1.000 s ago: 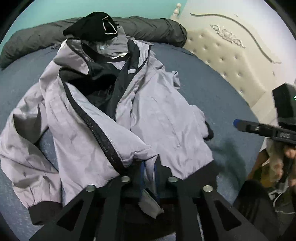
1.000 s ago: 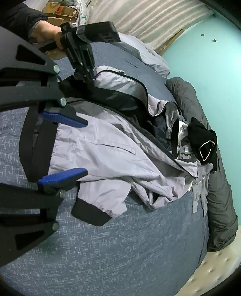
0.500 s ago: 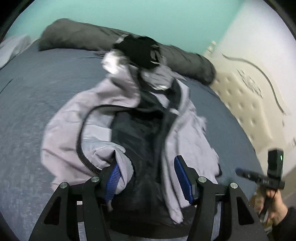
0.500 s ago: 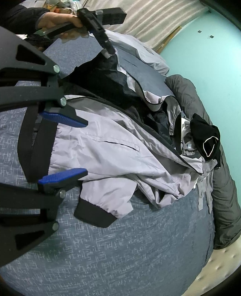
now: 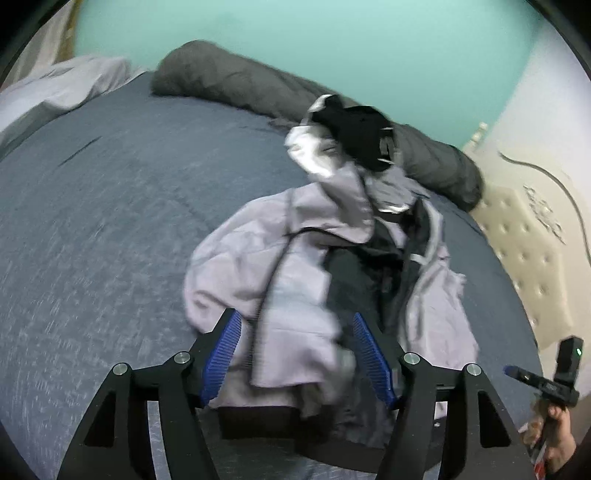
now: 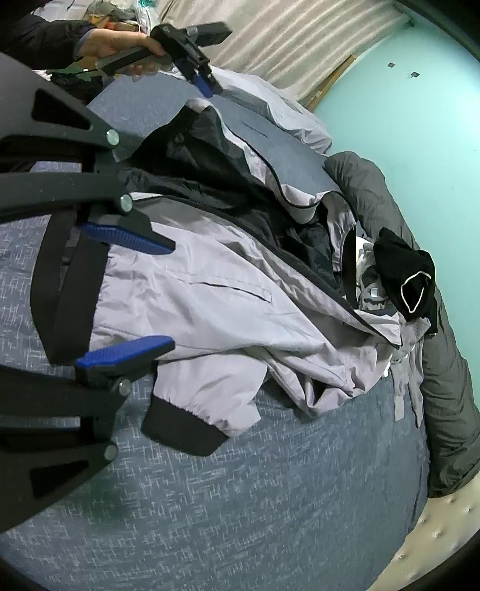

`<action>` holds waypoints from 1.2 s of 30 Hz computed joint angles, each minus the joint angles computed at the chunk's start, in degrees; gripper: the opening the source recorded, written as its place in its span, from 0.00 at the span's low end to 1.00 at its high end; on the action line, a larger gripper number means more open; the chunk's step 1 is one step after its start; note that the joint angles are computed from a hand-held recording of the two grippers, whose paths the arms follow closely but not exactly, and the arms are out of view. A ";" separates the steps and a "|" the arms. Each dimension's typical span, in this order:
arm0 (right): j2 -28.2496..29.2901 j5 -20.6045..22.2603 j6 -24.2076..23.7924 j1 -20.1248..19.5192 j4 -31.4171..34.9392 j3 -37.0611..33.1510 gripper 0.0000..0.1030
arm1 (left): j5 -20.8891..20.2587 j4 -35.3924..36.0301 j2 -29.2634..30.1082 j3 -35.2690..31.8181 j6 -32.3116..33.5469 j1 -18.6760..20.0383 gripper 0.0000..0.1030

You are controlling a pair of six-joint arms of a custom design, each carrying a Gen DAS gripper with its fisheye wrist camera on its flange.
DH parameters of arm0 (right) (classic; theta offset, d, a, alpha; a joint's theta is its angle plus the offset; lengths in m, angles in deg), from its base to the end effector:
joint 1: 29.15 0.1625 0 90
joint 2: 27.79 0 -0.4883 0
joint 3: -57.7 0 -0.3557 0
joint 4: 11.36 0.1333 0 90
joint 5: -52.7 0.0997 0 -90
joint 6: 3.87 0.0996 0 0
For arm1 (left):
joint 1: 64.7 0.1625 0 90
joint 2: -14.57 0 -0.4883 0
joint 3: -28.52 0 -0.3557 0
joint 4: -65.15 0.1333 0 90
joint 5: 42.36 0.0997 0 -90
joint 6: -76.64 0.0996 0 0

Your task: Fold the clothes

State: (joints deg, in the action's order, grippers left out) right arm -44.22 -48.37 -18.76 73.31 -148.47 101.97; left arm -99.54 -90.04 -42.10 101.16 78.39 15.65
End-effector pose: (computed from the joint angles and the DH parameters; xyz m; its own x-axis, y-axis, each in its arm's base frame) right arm 0.3077 -0.8632 0.0751 -0.8870 -0.3817 0.2600 -0.4466 0.8523 -0.2724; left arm 0.0608 -0.7597 0.4934 -0.8935 -0.2439 -0.3770 0.1368 0.6517 -0.7461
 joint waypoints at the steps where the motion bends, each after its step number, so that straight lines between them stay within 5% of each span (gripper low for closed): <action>1: -0.17 0.15 -0.03 -0.04 -0.15 0.36 0.45 | -0.33 0.74 0.08 -0.31 -0.93 0.51 0.65; 11: -2.19 0.67 0.97 -0.93 -2.29 3.53 0.45 | -11.58 9.40 2.93 -5.19 -4.67 3.21 0.63; 15: -2.92 0.75 1.44 -1.33 -2.94 4.44 0.45 | -14.87 10.35 4.64 -5.66 -2.84 2.15 0.22; 22: -4.28 0.75 1.64 -2.07 -3.69 6.16 0.45 | -15.43 13.94 9.22 -7.48 1.11 -1.22 0.14; 32: -6.05 0.27 1.84 -3.15 -3.86 7.60 0.45 | -9.21 25.42 16.22 -9.15 5.34 -4.47 0.16; 36: -6.13 -0.79 1.70 -3.59 -3.78 7.00 0.45 | -11.27 21.44 13.25 -6.44 3.94 -4.19 0.46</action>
